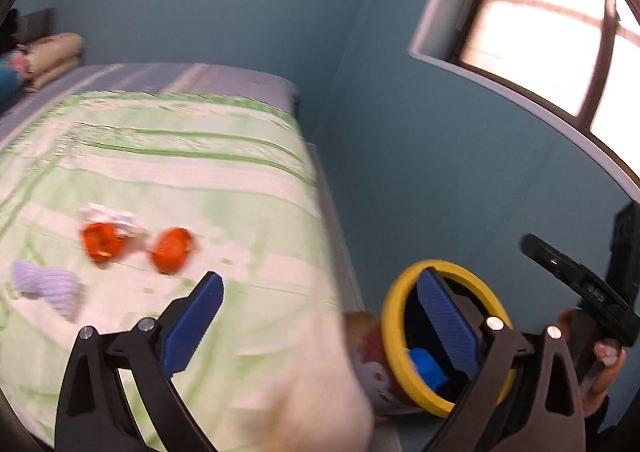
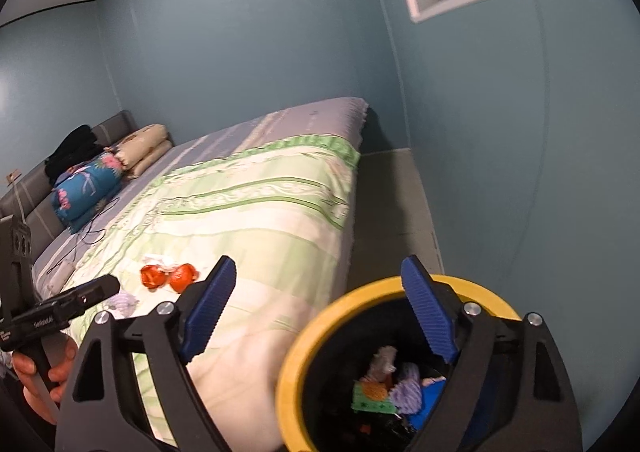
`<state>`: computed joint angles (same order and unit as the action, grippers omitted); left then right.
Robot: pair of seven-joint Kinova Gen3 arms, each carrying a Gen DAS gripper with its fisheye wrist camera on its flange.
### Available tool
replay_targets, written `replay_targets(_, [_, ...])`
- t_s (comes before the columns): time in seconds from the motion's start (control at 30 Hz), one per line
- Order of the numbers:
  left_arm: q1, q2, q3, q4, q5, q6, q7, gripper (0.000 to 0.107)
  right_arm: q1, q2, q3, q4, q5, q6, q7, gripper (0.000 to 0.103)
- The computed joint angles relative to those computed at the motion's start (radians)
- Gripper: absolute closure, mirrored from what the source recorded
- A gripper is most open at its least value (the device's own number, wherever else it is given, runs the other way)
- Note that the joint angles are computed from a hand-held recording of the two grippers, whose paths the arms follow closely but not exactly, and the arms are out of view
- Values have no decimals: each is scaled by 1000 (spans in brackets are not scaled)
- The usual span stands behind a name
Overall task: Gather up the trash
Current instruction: 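Move both tools back toward the orange peels on the bed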
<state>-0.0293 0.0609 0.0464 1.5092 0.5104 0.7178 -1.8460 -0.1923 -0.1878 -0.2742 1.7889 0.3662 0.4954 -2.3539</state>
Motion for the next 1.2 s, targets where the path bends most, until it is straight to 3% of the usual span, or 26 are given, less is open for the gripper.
replay_targets(0.23, [-36,-30,-45,9,-94,-11,101,13,-52,58,-33,-57,58,-18,-20,13])
replay_targets(0.5, [-76,-57,-78,38,-209,-37,185,13,-167,144,-11,-145,96,-34,-2,10])
replay_targets(0.77, [-149,-49,-121,75,-171,-31,175,13,-306,251,46,-254,129,-5,26,9])
replay_targets(1.2, [-238,42,-135,87,-213,-41,239,13,-424,441,138,-438,1,49,199,9])
